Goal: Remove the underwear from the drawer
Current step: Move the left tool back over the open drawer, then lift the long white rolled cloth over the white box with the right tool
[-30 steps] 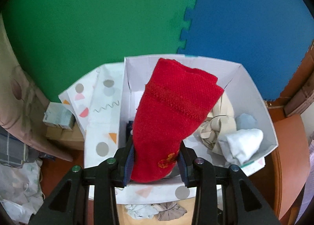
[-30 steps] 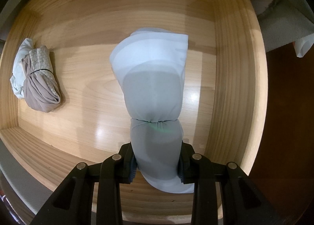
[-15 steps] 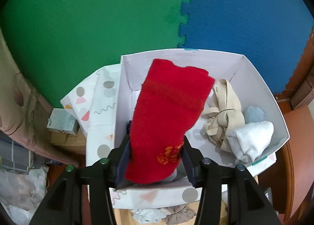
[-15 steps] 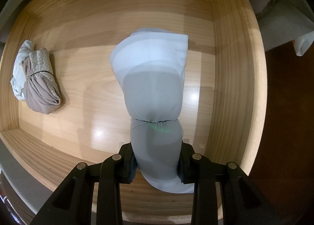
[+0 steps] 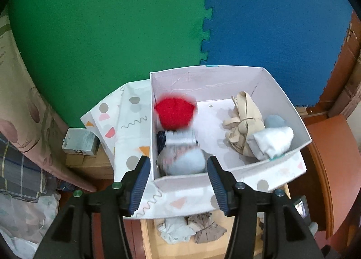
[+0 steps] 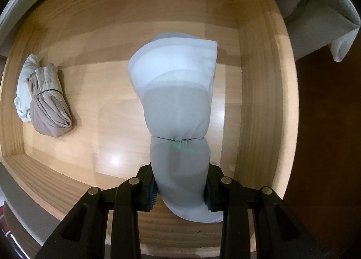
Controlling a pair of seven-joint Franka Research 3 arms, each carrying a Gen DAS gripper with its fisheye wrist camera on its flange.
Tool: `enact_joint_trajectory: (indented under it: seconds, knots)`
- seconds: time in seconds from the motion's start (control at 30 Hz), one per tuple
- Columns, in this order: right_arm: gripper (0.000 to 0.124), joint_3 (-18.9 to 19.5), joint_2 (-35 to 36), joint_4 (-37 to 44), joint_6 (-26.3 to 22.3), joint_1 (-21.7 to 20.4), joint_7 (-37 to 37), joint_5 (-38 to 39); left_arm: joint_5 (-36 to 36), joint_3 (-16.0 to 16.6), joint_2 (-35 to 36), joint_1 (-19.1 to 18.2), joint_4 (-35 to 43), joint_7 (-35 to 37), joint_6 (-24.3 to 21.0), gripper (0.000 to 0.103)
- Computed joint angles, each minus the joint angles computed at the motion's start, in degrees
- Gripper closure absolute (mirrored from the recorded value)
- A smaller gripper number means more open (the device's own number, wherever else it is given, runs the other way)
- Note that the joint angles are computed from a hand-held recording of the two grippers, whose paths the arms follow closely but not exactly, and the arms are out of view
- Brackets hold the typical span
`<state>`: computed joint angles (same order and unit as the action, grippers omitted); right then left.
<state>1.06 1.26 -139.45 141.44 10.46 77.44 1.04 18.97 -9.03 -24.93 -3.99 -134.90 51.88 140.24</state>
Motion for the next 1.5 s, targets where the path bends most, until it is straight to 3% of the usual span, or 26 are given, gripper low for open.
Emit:
enact_joint_trajectory:
  seconds: [0.27,0.6,0.83,1.13,1.2,1.37,1.5]
  knots:
    - [0.095,0.59,-3.98,-3.78,2.41,0.22,1.25,-0.21,0.32,-1.23,-7.14,-1.05,-6.09,-1.36,-3.13,0.049]
    - [0.095,0.53,-11.05,-10.22,5.47,-0.24,-2.58,4.09,4.17,-6.93,-17.47,-2.44,-22.95,-17.43,-1.41,0.049]
    - [0.095,-0.67,-17.28,-14.6,7.74,0.33,-9.55,12.27,5.33,-7.99,-16.85,-4.9,-29.45,-26.56,1.01,0.049]
    - [0.095,-0.66,-24.17,-17.72,5.07,0.68,-13.07,15.29,4.38,-6.42,-14.53,-6.48,-34.02,-32.97,5.57,0.049]
    - [0.095,-1.19,-25.41,-17.6,4.22,0.91,-14.48,16.19,5.3,-7.28,-15.31,-5.79,-34.42,-34.25,6.1,0.049]
    - [0.095,-2.06,-31.79,-18.07,0.04,0.81,-16.95,18.05,5.96,-7.68,-14.91,-5.5,-34.4,-36.0,5.1,0.049]
    - [0.095,-3.12,-32.95,-15.69,-1.76,1.3,-17.28,18.43,6.9,-7.88,-14.08,-5.58,-33.74,-36.38,3.95,0.049]
